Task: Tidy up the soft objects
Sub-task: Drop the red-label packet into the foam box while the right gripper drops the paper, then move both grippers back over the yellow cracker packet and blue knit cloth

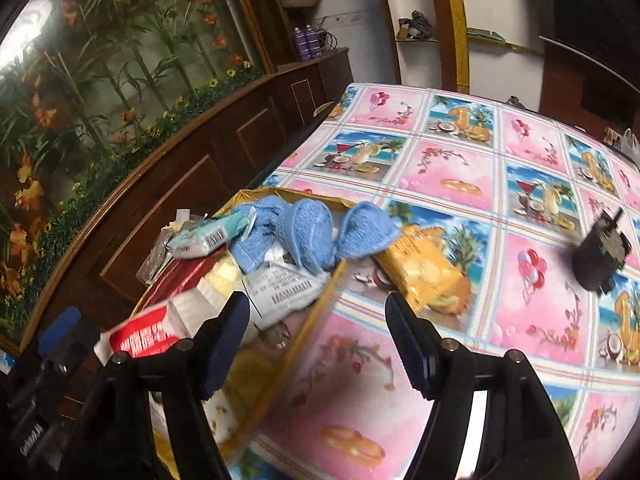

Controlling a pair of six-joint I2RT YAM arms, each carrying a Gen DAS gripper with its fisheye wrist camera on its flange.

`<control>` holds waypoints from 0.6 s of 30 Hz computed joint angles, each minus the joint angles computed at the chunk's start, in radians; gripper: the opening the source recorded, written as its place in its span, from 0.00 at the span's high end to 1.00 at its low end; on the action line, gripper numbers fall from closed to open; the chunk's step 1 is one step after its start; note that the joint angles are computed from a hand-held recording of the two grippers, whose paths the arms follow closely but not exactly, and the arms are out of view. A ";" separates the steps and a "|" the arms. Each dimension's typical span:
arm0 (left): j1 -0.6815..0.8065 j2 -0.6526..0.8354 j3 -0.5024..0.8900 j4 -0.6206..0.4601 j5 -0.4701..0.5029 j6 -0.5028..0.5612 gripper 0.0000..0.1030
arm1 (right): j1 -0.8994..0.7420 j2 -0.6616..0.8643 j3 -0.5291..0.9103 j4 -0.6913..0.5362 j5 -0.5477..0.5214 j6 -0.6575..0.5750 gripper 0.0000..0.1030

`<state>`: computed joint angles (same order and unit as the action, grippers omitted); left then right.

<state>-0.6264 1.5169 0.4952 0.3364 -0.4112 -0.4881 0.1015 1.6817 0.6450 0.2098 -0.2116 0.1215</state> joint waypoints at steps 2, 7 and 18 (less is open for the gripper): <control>-0.036 -0.005 0.015 -0.038 -0.033 -0.002 0.37 | -0.026 -0.035 -0.049 0.013 -0.014 -0.015 0.32; -0.148 0.015 0.081 -0.160 -0.133 -0.028 0.37 | -0.110 -0.097 -0.139 0.029 -0.059 -0.054 0.32; -0.332 0.102 0.235 -0.325 -0.278 -0.059 0.37 | -0.432 -0.162 -0.240 0.004 -0.242 -0.174 0.31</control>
